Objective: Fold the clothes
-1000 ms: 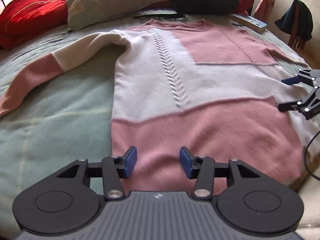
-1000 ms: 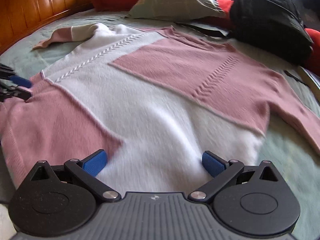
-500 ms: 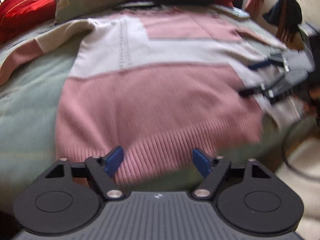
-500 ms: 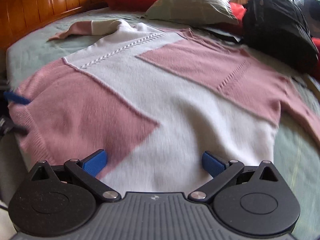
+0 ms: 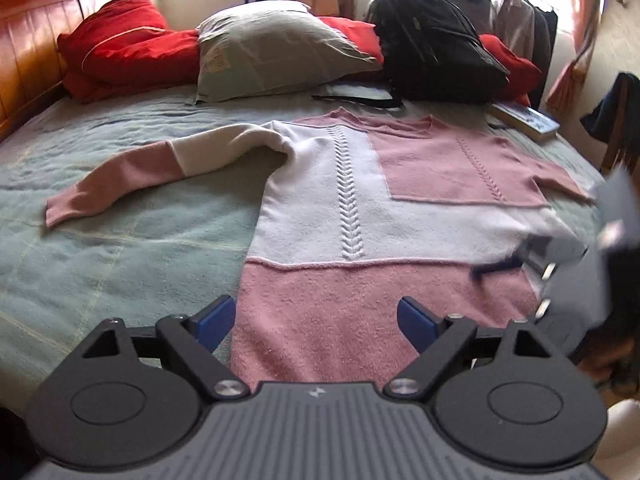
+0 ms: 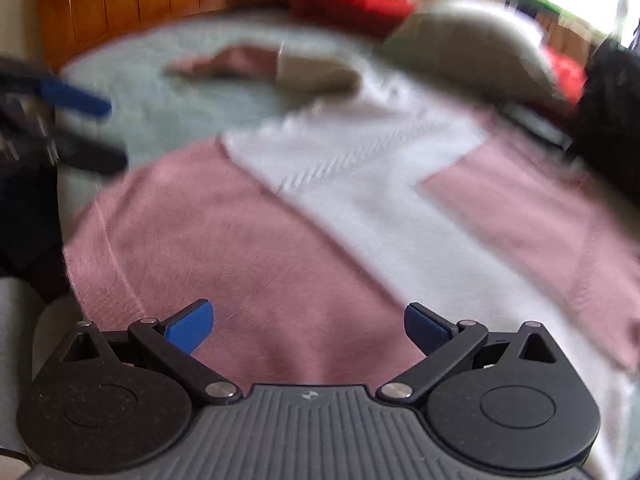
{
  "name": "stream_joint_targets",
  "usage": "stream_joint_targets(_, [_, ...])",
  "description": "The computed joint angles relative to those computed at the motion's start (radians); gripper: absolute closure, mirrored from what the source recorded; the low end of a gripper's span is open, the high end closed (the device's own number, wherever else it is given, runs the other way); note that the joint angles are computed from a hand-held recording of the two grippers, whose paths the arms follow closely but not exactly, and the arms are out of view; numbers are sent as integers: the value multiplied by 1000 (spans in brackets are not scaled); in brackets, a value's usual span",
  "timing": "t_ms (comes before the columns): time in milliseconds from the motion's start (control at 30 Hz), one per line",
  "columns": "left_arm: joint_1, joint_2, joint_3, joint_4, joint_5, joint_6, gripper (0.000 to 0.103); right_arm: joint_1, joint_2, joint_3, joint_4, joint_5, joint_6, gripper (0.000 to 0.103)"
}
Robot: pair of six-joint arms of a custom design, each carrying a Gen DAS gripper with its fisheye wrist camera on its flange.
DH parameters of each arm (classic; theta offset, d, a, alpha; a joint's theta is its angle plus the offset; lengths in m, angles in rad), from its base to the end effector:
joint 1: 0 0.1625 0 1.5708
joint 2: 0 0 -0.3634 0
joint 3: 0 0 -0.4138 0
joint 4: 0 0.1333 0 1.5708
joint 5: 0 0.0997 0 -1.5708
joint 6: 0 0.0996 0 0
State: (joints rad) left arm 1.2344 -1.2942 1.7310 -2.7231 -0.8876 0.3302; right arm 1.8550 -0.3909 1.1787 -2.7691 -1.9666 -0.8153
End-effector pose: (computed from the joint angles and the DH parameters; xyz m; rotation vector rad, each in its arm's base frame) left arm -0.0129 -0.6312 0.3441 0.4692 2.3011 -0.8728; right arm 0.3031 -0.6990 -0.0368 1.2803 -2.2995 0.3899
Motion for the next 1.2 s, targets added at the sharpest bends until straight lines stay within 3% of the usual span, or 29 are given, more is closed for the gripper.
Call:
stream_joint_targets(100, [7, 6, 5, 7, -7, 6, 14, 3, -30, 36, 74, -24, 24, 0])
stream_joint_targets(200, [23, 29, -6, 24, -60, 13, 14, -3, -106, 98, 145, -19, 36, 0])
stream_joint_targets(267, [36, 50, -20, 37, -95, 18, 14, -8, -147, 141, 121, -18, 57, 0])
stream_joint_targets(400, [66, 101, -62, 87, -85, -30, 14, -35, -207, 202, 18, -14, 120, 0])
stream_joint_targets(500, [82, 84, -39, 78, -91, -59, 14, -65, -247, 239, 16, -54, 183, 0])
stream_joint_targets(633, [42, 39, 23, 98, -1, -74, 13, -100, -357, 369, 26, -55, 188, 0])
stream_joint_targets(733, [-5, 33, 50, 89, 77, -54, 13, -119, -423, 428, -8, 28, 182, 0])
stream_joint_targets(867, [-57, 60, 41, 33, 82, -3, 13, -144, -403, 362, -91, 160, 158, 0])
stream_joint_targets(1000, [-71, 108, -8, 31, 37, -39, 12, -190, -314, 162, 30, 296, 225, 0])
stream_joint_targets(1067, [-73, 131, -22, 27, 24, -61, 12, -212, -259, 67, 98, 305, 272, 0])
stream_joint_targets(1133, [-67, 153, -35, 32, 17, -87, 12, -232, -209, -9, 144, 258, 303, 0])
stream_joint_targets(1200, [-58, 176, -48, 46, 19, -117, 12, -260, -206, -3, 96, 277, 255, 2])
